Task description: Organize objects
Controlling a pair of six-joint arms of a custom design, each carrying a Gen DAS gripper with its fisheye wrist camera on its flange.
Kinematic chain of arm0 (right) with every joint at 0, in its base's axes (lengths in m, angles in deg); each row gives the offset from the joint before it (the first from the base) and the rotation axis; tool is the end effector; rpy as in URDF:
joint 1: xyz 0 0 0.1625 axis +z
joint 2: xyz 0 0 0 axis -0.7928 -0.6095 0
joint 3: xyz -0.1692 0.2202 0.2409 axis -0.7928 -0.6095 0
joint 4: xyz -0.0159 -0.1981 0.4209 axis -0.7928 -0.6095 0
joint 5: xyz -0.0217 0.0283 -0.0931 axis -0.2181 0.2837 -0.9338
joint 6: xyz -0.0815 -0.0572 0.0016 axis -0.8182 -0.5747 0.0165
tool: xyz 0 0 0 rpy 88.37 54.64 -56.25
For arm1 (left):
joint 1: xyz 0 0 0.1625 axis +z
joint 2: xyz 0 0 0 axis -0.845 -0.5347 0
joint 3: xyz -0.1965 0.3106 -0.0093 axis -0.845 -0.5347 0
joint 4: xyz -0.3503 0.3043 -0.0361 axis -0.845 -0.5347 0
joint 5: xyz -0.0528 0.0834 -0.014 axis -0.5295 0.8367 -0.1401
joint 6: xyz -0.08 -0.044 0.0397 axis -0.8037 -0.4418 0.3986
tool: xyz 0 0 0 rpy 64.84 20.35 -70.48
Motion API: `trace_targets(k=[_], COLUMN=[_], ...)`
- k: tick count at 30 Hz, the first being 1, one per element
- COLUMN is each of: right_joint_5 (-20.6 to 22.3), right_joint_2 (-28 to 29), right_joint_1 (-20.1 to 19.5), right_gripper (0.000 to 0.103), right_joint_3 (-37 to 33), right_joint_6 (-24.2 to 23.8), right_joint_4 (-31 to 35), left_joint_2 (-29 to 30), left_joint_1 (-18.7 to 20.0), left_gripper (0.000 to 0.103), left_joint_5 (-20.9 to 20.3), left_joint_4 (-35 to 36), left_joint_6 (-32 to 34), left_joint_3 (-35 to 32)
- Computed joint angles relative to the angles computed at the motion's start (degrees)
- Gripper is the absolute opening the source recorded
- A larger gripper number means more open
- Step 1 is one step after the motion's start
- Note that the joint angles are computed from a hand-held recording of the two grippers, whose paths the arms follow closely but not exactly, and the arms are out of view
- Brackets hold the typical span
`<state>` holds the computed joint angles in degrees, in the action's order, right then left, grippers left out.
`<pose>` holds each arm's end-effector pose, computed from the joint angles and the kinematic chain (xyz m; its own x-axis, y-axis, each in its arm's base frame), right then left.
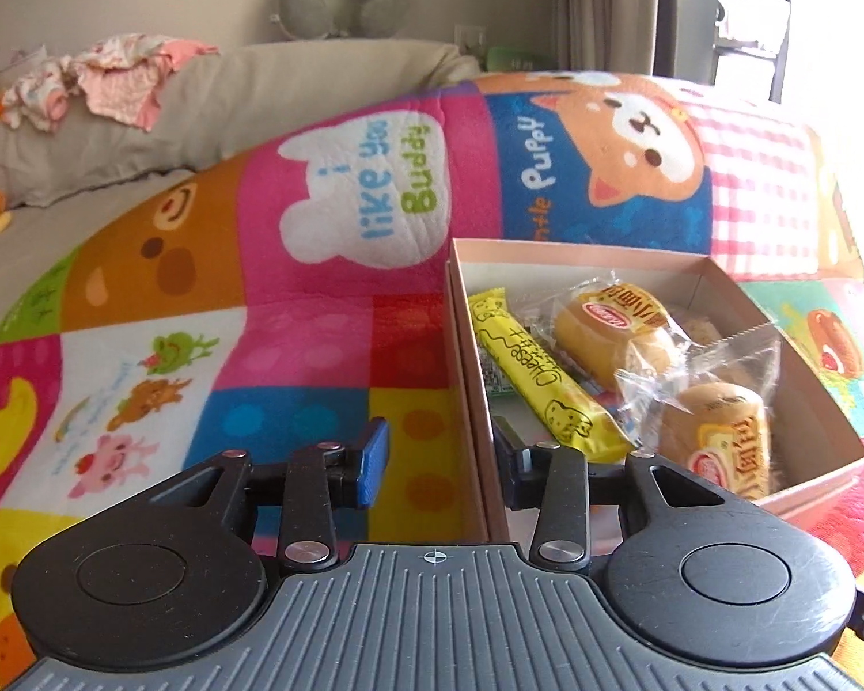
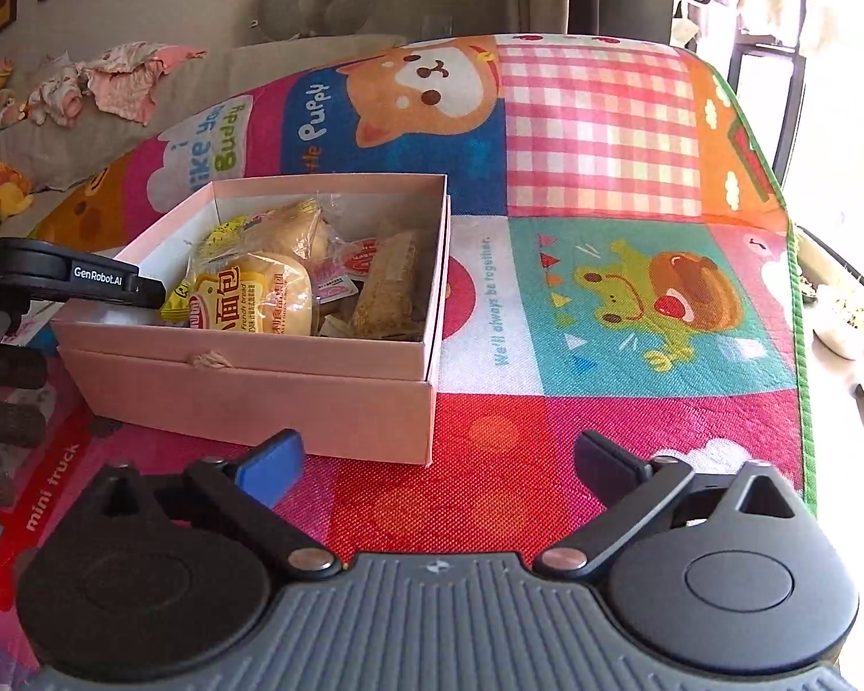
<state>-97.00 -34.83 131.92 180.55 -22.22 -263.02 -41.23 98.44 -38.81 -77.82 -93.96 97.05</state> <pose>0.0158 -0.6027 0.2624 -0.6442 -0.4088 0.6464 -0.7353 0.5637 -0.3763 -0.3087 -0.5690 0.0087 -0.7053 -0.3270 -0.6290 0.4033 0.5447 -0.7353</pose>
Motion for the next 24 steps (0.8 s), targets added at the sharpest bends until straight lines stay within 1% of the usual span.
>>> trace_targets(k=[2, 3, 4, 5, 6, 7, 8, 9, 10, 11, 12, 13, 14, 15, 17, 19, 21, 22, 23, 24], right_joint_5=[-0.3, -0.2, -0.3, -0.2, 0.1, 0.3, 0.1, -1.1, -2.5, -1.5, -0.5, 0.0, 0.2, 1.8, 2.7, 1.3, 0.4, 1.3, 3.2, 3.7], right_joint_2=[-3.1, -4.7, -6.3, -7.8, -9.2, -10.3, -10.8, -10.9, -10.5, -10.4, -10.2, -10.2, -10.4, -10.5, -10.3, -9.8, -9.1, -8.7, -7.7, -6.5], right_joint_1=[-0.5, -0.9, -1.3, -1.7, -2.2, -2.6, -2.9, -2.9, -2.7, -3.3, -3.8, -4.0, -4.2, -4.9, -5.4, -4.8, -4.0, -4.1, -4.6, -4.7], right_gripper=[0.103, 0.103, 0.103, 0.103, 0.103, 0.103, 0.103, 0.103, 0.103, 0.103, 0.103, 0.103, 0.103, 0.103, 0.103, 0.103, 0.103, 0.103, 0.103, 0.103], right_joint_3=[2.7, 4.1, 5.6, 7.1, 8.5, 9.8, 10.9, 12.0, 12.5, 13.3, 13.7, 13.4, 12.5, 12.0, 12.1, 12.9, 13.7, 14.4, 15.3, 15.6], right_joint_6=[-0.4, -0.7, -1.0, -1.5, -2.4, -3.4, -4.2, -5.0, -5.6, -6.1, -6.6, -6.3, -4.6, -3.5, -3.6, -3.4, -5.7, -8.2, -11.5, -13.7], right_joint_4=[1.1, 1.8, 2.4, 3.2, 3.8, 3.8, 3.2, 1.7, 0.5, -1.3, -2.5, -1.6, 0.9, 2.0, 1.3, -1.4, -4.8, -7.4, -11.6, -14.9], left_joint_2=[-1.0, -1.5, -2.3, -3.3, -4.6, -5.3, -5.3, -4.8, -4.2, -3.3, -2.3, -1.1, 0.0, 0.7, 1.1, 1.4, 1.6, 1.7, 1.7, 1.8], left_joint_1=[-2.9, -4.7, -6.2, -7.7, -9.1, -9.8, -10.3, -10.7, -10.8, -10.9, -10.9, -11.2, -11.4, -11.4, -10.9, -10.6, -10.3, -10.5, -10.5, -10.6], left_gripper=[0.043, 0.042, 0.041, 0.041, 0.041, 0.041, 0.041, 0.041, 0.042, 0.042, 0.042, 0.042, 0.042, 0.042, 0.042, 0.043, 0.043, 0.043, 0.043, 0.043], left_joint_5=[2.3, 3.5, 3.9, 3.2, 1.2, -1.3, -3.7, -5.6, -6.4, -6.6, -5.7, -3.8, -2.2, -1.4, -1.2, -1.2, -1.1, -1.0, -0.9, -1.0], left_joint_4=[-1.2, -0.8, 1.2, 5.0, 10.9, 14.6, 16.2, 17.5, 20.2, 24.5, 27.5, 28.2, 28.2, 27.7, 25.7, 23.5, 23.5, 24.8, 25.2, 24.9], left_joint_6=[-3.0, -5.9, -9.2, -13.4, -19.1, -23.0, -24.8, -26.0, -27.7, -30.6, -33.0, -33.2, -32.8, -32.1, -31.1, -30.7, -30.5, -31.4, -31.6, -31.6], left_joint_3=[3.5, 5.5, 7.3, 9.0, 10.4, 11.2, 11.5, 11.6, 11.2, 10.3, 9.5, 9.2, 8.9, 8.7, 8.4, 8.3, 7.9, 7.8, 7.7, 7.8])
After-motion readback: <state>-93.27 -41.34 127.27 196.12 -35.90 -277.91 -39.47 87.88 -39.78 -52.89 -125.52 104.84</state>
